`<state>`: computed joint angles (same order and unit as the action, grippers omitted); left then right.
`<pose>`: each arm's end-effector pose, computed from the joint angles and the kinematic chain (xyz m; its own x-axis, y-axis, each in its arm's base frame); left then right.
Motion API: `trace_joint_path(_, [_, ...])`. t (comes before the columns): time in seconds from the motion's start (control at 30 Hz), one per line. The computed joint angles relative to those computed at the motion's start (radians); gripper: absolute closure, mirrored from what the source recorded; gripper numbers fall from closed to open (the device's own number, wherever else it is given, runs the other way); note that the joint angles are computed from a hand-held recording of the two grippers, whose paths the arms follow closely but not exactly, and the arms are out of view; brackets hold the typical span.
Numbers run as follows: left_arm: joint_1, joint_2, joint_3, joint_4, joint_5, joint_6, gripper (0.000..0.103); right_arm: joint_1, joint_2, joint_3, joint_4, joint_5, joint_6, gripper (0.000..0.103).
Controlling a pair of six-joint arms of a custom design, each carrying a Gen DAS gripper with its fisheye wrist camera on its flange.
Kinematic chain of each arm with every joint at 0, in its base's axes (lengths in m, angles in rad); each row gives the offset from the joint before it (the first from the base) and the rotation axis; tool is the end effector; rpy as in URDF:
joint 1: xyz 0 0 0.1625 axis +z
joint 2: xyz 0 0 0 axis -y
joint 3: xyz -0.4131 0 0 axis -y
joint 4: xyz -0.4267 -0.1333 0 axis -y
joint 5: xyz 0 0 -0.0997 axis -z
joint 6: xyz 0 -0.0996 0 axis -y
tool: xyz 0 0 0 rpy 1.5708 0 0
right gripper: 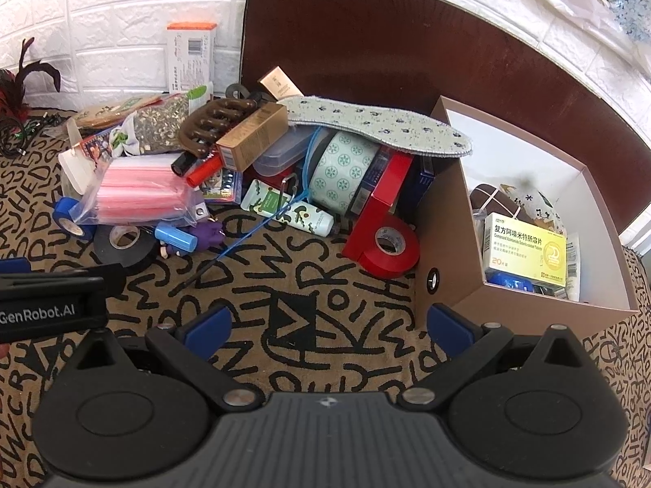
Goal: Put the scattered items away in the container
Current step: 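Move both grippers toward the pink zip-bag pack in the pile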
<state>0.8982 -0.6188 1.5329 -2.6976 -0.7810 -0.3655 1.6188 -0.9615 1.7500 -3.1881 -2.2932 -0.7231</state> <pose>-0.2823 -0.6819 0.0167 -0.8192 0.0268 -0.5729 0.3386 0.8289 -0.4453 0.0990 -0.6557 0.2216 -0.5579 -0.1086 0.8228 -0.5356 0.8044 -0.2570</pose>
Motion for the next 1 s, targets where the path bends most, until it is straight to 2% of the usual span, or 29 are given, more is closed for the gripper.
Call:
trace_joint_path(0.13, [0.008,0.001,-0.007,0.001,-0.009,-0.005,0.000,-0.003,0.009,-0.012,0.012,0.000,0.000,0.000])
trace_joint_path(0.23, [0.019,-0.003,-0.010,-0.034,-0.019,0.001,0.000,-0.009,0.004,-0.013,0.016,0.061,-0.003,0.000])
trace_joint_path(0.6, [0.062,0.025,-0.072,-0.074,-0.015,0.034,0.000,-0.004,0.067,-0.113,0.149,0.211,-0.011,0.000])
trace_joint_path(0.83, [0.093,0.043,-0.115,-0.054,-0.076,0.024,0.008,-0.007,0.127,-0.185,0.216,0.250,-0.027,0.000])
trace_joint_path(0.93, [0.102,0.047,-0.129,-0.058,-0.101,0.043,0.016,-0.014,0.136,-0.206,0.259,0.293,-0.043,0.003])
trace_joint_path(1.0, [0.107,0.053,-0.145,-0.053,-0.117,0.054,0.021,-0.018,0.139,-0.218,0.292,0.319,-0.064,0.008])
